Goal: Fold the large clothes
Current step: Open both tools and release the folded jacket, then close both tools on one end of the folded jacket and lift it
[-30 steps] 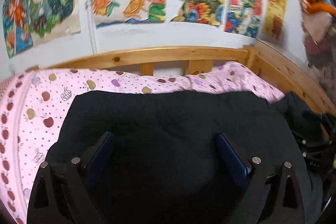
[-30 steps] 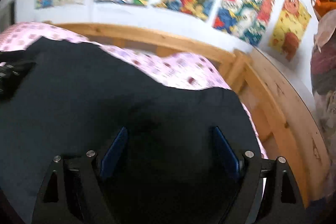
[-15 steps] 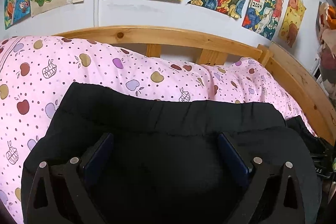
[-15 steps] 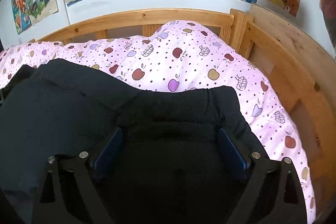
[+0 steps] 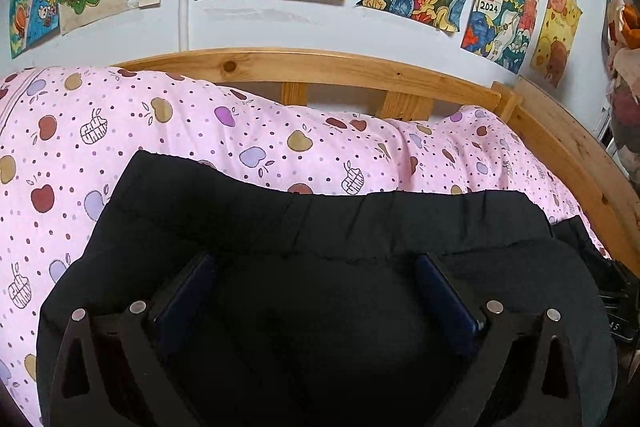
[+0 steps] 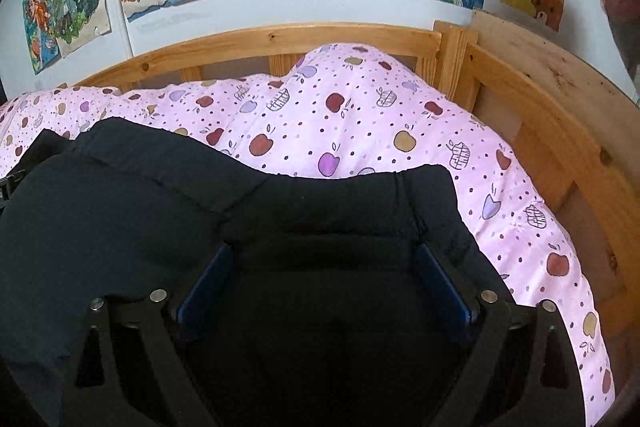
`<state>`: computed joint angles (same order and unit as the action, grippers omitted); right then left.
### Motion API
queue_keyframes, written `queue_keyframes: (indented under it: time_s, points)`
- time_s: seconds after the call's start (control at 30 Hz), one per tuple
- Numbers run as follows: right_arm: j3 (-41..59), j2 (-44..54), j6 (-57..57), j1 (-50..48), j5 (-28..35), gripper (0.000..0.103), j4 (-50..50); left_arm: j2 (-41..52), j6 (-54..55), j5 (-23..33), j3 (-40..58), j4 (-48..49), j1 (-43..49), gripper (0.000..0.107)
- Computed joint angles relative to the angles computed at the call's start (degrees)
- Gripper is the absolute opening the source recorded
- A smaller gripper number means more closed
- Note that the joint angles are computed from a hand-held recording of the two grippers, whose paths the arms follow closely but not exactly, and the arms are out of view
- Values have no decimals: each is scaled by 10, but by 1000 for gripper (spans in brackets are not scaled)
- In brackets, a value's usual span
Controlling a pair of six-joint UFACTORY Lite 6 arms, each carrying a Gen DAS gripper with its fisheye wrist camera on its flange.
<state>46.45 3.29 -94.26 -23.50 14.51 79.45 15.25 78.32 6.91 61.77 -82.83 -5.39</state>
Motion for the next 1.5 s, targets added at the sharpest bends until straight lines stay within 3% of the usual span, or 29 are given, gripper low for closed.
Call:
queue_keyframes:
  time_s: [0.17,0.3,0.43,0.53,0.63,0.77,0.9,1.0,1.2,1.5]
  points:
    - [-59,-63,-147,-40,44,90,139,-38,120,91,-37,-109,51,102]
    - [-117,-181,-137,-122,123,90,100,-128,97,167,-88,-72,112,102]
    - [-117,-254,-50,-256,264,91,-13,-224,-14,196,-108,92,167,102]
    - [-72,-238,13,-323,335,91,-88,-279,-56,224,-121,184,208,102]
    - [-57,-234,23,-370,372,91,-120,-324,-72,269,-137,252,273,102]
    - [-38,-215,39,-410,416,91,-175,-354,-105,244,-173,354,312,102]
    - [-31,-192,65,-400,406,91,-230,-321,-52,252,-188,363,349,102]
    - [-24,-161,71,-399,396,91,-237,-262,-12,300,-167,332,372,102]
    - [7,-44,83,-379,352,91,-237,-196,58,330,-158,281,358,103]
    - [6,66,25,-377,372,102,-201,8,62,487,-44,279,410,103]
